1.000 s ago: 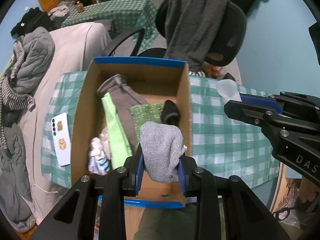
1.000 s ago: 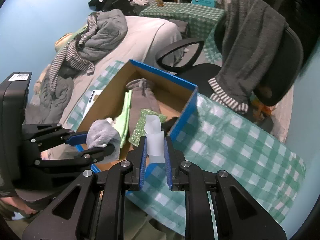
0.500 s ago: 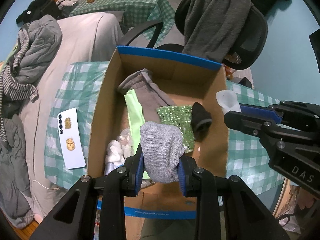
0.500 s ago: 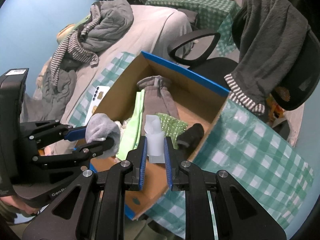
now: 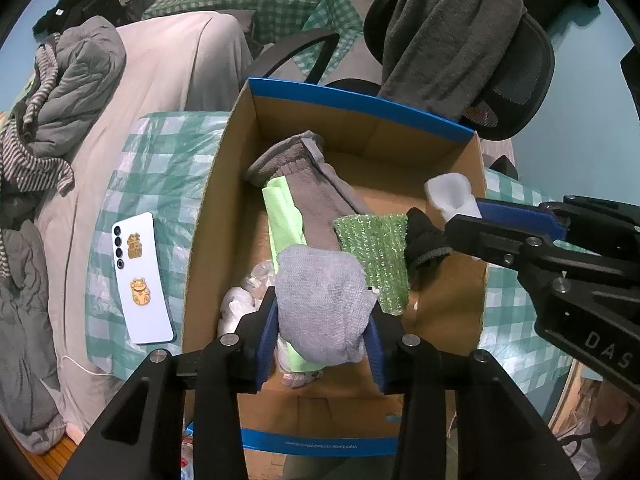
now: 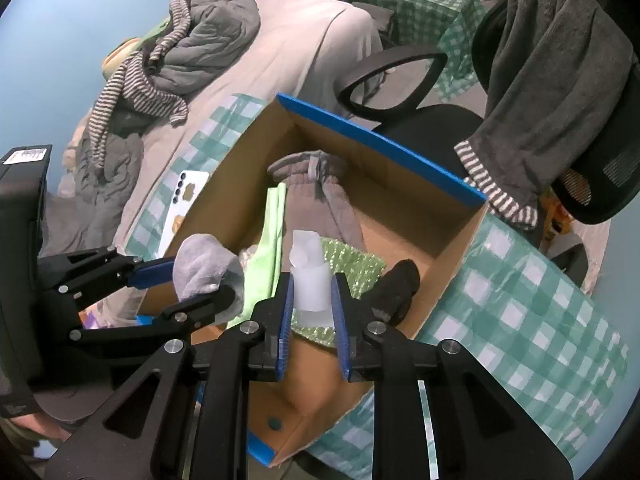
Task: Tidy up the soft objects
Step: 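Open the left tool to drop the grey sock while the right drops the white cup into the box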
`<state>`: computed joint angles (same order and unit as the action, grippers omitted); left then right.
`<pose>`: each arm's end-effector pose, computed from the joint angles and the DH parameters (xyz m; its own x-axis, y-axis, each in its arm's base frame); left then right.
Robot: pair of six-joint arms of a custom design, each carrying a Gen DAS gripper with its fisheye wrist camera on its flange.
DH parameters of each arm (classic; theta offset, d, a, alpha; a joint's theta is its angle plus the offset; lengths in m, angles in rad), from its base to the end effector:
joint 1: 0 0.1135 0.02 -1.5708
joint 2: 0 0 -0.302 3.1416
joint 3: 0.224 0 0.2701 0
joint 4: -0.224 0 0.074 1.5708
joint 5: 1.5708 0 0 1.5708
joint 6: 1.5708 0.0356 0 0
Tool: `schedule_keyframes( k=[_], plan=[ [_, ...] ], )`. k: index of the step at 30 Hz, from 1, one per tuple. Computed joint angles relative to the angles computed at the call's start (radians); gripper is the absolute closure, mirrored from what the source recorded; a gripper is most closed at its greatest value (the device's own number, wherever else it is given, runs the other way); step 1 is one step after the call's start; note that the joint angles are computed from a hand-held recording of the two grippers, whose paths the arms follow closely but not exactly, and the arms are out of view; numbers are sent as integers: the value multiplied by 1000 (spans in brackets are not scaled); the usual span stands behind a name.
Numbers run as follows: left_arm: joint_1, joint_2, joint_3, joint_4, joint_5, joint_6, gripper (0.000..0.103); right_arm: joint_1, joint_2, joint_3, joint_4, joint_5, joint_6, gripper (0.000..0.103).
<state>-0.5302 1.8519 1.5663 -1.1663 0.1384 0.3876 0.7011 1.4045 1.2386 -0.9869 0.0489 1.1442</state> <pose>0.3308 -0.1996 0.2785 -0.5984 0.7847 -0.1616 0.8006 0.5936 -0.0820 0.2182 0.1819 0.3269 -0.8617 0.4626 -0.2086 0.3755 0.8578 0.3511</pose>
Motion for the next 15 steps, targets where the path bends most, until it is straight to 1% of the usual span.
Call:
schedule_keyframes(
  k=[1,3,5,7,9,10,11,15],
  plan=[
    [2,2,5,-6,1,1,62,-2,-2,1,-2,0,1,74],
    [3,3,12,-13,-3,-1,61,-3,-3,5,-11,6,-1,69],
    [3,-1,18,-19,-4,0,61,-1,-4,13,-24,10,-5,69],
    [1,-5,21,-22,-2,-3,56,2,-11,17,-34,15,0,67],
    [-1,-18,18,-18,2,-9,43,5,-20,25,-54,25,6,63],
    [-5,-26,15,-14,-2,-15,41,4,-23,27,-61,27,8,58],
    [-7,-29,15,-12,-4,-19,38,4,-29,32,-71,33,11,57],
    [-22,-39,22,-24,-14,-35,37,18,-55,48,-103,58,18,57]
  ],
)
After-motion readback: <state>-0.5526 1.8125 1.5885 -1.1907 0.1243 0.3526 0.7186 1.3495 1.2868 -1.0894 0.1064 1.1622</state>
